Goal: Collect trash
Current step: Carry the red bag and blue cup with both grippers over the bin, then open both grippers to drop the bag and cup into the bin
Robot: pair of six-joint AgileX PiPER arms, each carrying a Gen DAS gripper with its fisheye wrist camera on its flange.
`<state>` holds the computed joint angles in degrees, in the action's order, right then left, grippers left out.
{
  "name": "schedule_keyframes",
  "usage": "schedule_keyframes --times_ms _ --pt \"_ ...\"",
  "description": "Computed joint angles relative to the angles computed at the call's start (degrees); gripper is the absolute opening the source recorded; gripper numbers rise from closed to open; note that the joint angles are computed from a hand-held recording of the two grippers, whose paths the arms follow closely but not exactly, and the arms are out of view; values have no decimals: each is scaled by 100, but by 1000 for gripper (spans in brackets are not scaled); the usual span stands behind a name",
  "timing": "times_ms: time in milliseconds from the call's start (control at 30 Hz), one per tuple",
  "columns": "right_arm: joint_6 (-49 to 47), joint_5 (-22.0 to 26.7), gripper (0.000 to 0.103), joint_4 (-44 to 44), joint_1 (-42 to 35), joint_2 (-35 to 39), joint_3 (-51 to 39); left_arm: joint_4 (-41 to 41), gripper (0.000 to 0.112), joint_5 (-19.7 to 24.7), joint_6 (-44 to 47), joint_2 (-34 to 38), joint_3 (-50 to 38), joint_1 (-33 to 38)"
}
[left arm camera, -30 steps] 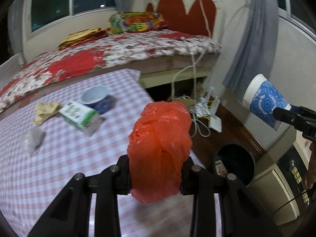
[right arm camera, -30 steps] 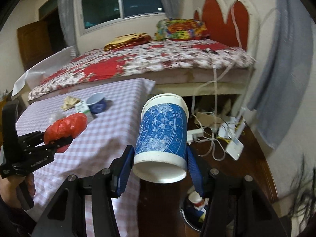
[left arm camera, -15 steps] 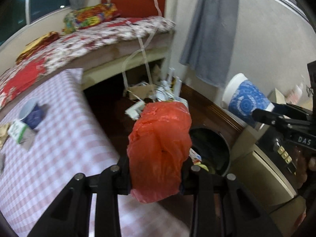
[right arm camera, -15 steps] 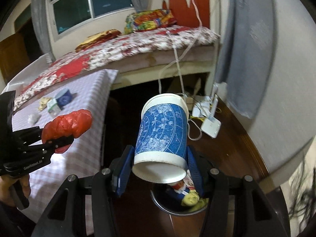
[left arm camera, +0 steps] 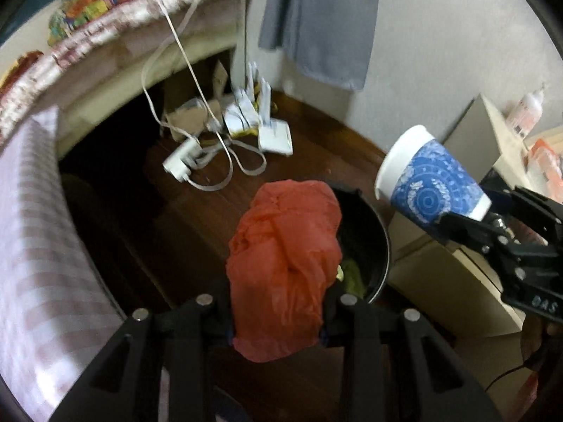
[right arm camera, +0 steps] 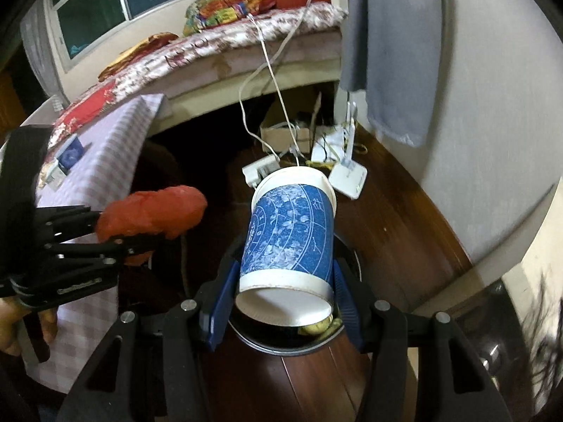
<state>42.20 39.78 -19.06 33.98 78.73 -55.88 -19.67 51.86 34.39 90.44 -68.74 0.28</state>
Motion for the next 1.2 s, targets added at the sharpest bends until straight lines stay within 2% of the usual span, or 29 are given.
schedule_keyframes --times_ms 233,367,567,600,633,667,700,733,800,867,933,1033,1200 --pt "-455 -490 56 330 -371 387 352 314 34 -83 -528 810 -66 -438" --pt "-986 -753 56 591 -450 824 417 113 34 255 -600 1228 -257 -414" --pt "-1384 -1020 57 831 -490 1409 324 503 35 312 -992 1614 -523 -672" --pt "-1604 -1000 57 953 -505 1555 235 466 38 348 -995 1681 -575 -681" --pt "-1683 -925 59 939 -491 1712 135 545 54 338 -1103 1762 -616 -728" --pt "-1534 -856 59 697 -454 1869 50 806 76 222 -1363 1776 -588 -801" --pt "-1193 -871 65 349 -412 1936 64 930 80 8 -1474 1690 -457 -813" --pt "-1019 -890 76 208 -425 1983 74 878 81 -80 -1448 1627 -382 -770" --pt "-946 -885 76 249 -492 1943 118 752 83 11 -1375 1553 -327 -646" --pt "-736 -905 79 112 -488 1776 247 766 96 -95 -1354 1382 -199 -600" --pt "-676 -921 87 207 -518 1537 402 733 99 -71 -1282 1092 -35 -587" --pt "-738 -844 91 527 -559 1189 562 576 99 -107 -1167 560 195 -487" --pt "-142 -478 92 537 -360 467 729 470 100 -189 -985 -150 407 -315"
